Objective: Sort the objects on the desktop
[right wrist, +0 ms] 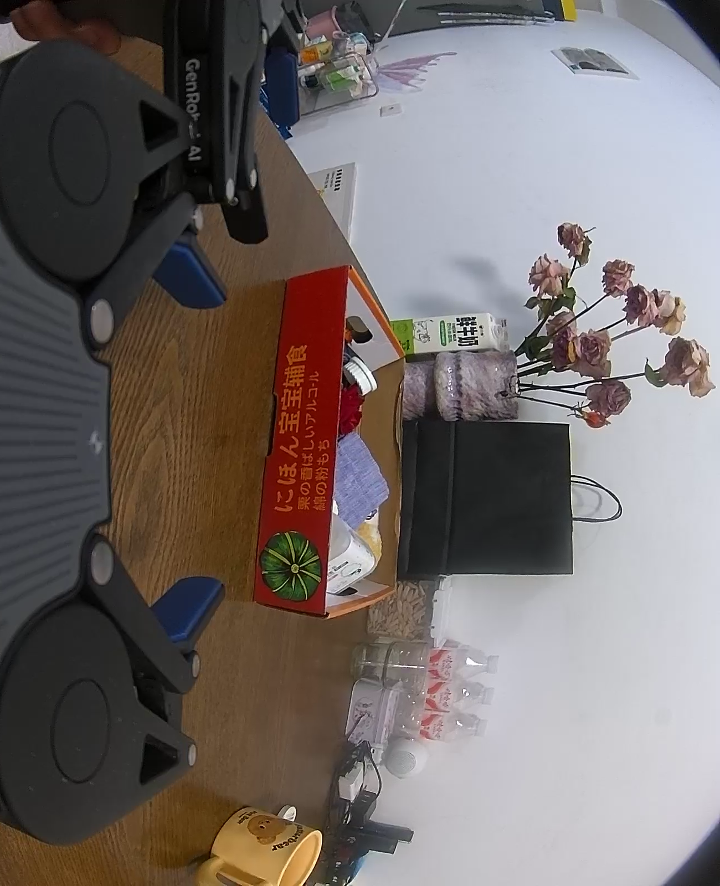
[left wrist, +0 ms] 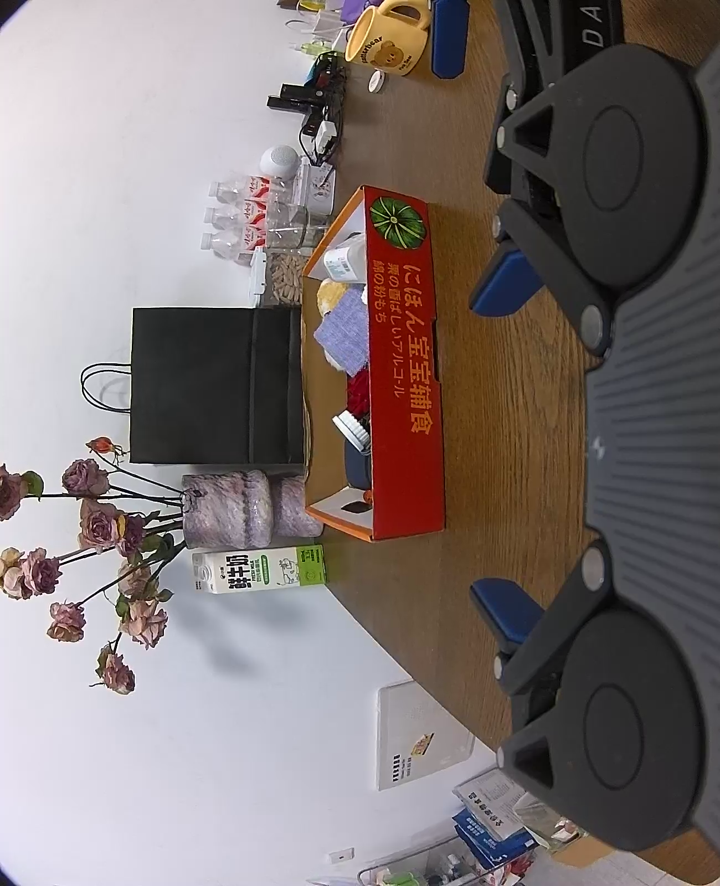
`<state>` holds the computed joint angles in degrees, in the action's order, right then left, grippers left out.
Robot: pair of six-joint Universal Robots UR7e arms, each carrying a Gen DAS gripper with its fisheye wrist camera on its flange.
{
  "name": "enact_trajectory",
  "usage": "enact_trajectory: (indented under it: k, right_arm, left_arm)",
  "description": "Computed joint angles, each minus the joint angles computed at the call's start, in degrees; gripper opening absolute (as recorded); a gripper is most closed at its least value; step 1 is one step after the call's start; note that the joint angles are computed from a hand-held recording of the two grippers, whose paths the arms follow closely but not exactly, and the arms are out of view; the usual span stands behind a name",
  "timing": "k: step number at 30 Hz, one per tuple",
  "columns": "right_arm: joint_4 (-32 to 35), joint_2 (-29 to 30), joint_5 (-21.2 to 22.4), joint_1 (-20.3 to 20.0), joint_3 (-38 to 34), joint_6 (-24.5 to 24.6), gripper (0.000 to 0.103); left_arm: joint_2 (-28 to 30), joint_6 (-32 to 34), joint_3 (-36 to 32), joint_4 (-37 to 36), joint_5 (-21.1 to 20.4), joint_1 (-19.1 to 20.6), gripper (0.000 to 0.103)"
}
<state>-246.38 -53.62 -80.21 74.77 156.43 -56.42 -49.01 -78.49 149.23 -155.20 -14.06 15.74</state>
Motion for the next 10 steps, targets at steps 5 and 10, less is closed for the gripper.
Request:
enact_trajectory:
  k: [5,10]
  right_arm:
    - [-0.11,0.15,-0.10,-0.08,0.02,0.02,0.103]
    - [0.10,0.20,-0.21,-0.31,-0.05,0.06,0.103]
  left_arm:
    - [0.18,-0.38,-0.08,0.67,0.54,0.03,0.103]
    - [-0.38,-2.61,-0.70,5.38,1.01,-0.07,0.103]
